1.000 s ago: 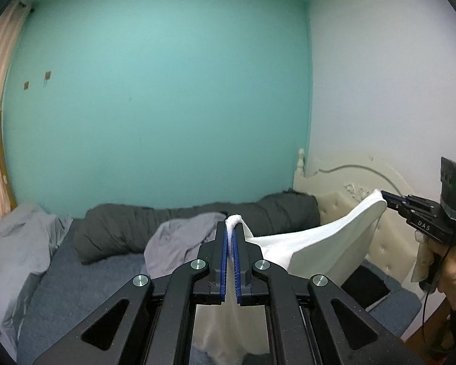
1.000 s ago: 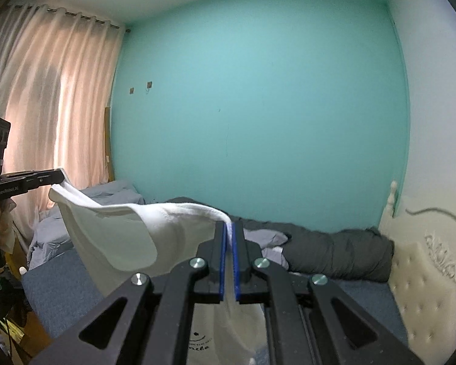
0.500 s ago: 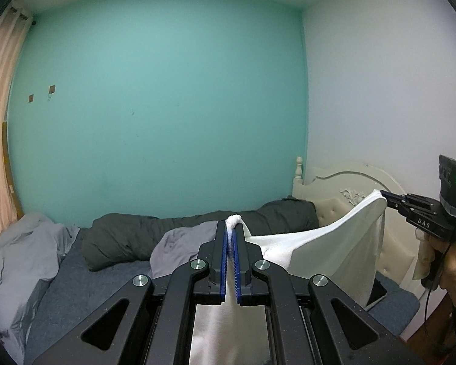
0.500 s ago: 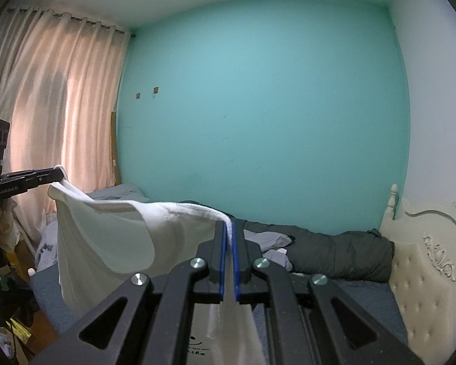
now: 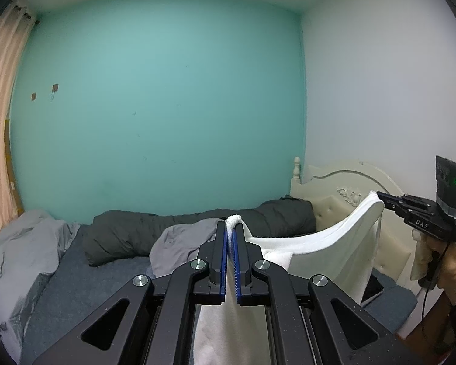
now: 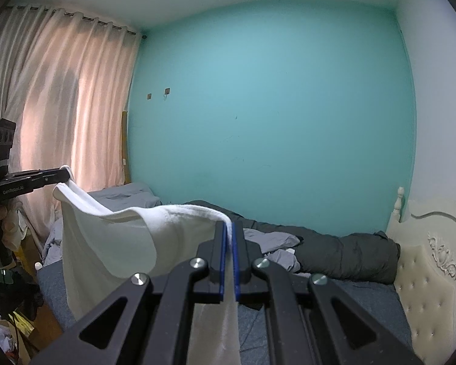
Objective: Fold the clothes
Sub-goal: 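Hold the white T-shirt raised between both tools, stretching it apart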
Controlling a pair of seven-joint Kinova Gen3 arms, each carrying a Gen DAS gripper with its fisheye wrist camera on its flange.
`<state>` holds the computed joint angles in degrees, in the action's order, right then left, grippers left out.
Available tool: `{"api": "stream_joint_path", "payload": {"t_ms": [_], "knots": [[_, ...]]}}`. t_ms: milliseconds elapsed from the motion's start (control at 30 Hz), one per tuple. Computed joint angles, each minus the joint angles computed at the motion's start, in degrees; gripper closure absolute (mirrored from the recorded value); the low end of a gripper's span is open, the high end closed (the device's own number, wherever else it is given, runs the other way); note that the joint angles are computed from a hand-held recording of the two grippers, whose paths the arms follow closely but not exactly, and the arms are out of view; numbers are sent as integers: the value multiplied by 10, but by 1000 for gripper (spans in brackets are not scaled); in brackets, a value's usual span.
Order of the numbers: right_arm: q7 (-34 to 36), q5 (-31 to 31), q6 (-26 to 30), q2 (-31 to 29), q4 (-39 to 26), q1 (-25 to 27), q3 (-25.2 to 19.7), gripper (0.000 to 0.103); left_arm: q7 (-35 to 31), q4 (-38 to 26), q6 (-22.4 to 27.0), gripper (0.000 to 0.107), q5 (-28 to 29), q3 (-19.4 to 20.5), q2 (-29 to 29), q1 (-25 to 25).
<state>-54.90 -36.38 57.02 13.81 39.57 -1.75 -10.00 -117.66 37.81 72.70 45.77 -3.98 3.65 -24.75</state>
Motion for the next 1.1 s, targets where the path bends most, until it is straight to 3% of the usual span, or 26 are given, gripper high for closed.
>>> {"api": "stream_joint_path", "payload": {"t_ms": [767, 1100], "knots": [[26, -55, 1, -34, -2, 24, 14, 100, -1, 2, -19, 104, 49, -59, -39, 16], [-42, 45, 41, 27, -56, -21, 18, 100, 24, 3, -21, 104, -13, -15, -2, 28]]}}
